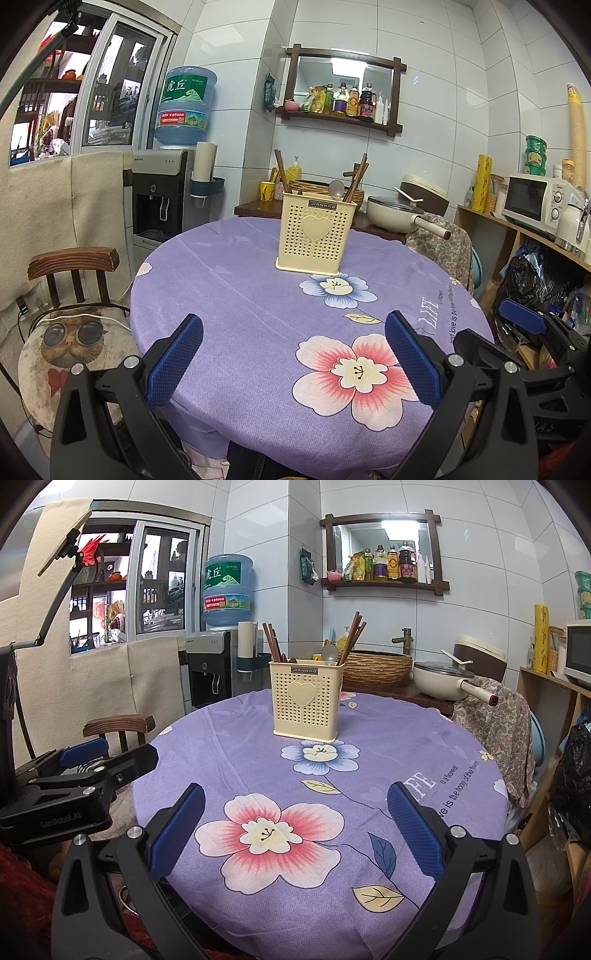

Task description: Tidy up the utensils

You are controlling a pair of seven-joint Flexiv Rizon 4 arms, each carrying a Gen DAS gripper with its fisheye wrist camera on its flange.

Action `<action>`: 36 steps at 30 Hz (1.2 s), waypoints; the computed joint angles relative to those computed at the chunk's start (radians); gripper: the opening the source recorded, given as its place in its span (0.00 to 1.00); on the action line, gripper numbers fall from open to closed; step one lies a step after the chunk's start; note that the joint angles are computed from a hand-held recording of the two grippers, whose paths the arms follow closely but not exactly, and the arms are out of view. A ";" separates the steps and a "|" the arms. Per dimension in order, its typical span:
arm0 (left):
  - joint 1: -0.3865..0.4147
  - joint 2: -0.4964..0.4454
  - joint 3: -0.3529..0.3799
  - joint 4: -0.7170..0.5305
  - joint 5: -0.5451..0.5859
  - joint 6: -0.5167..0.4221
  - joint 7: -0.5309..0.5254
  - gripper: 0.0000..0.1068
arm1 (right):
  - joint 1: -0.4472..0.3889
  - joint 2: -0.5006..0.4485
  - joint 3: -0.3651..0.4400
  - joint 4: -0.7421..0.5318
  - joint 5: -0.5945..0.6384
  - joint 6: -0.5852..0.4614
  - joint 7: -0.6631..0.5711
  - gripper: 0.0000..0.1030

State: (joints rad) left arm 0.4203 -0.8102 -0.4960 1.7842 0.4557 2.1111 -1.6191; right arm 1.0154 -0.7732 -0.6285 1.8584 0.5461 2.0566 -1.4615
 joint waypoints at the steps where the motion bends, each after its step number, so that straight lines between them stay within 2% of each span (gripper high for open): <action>1: -0.002 0.000 0.002 0.000 -0.001 0.001 0.000 0.91 | -0.001 -0.001 0.000 -0.001 0.000 0.000 0.000 0.95; 11: -0.016 0.002 0.029 0.002 -0.007 0.019 -0.010 0.91 | -0.008 0.003 0.010 -0.001 0.000 0.002 -0.007 0.95; 36: -0.015 0.005 0.033 -0.001 0.001 0.014 -0.021 0.91 | -0.019 0.006 0.024 -0.004 0.001 0.003 -0.018 0.95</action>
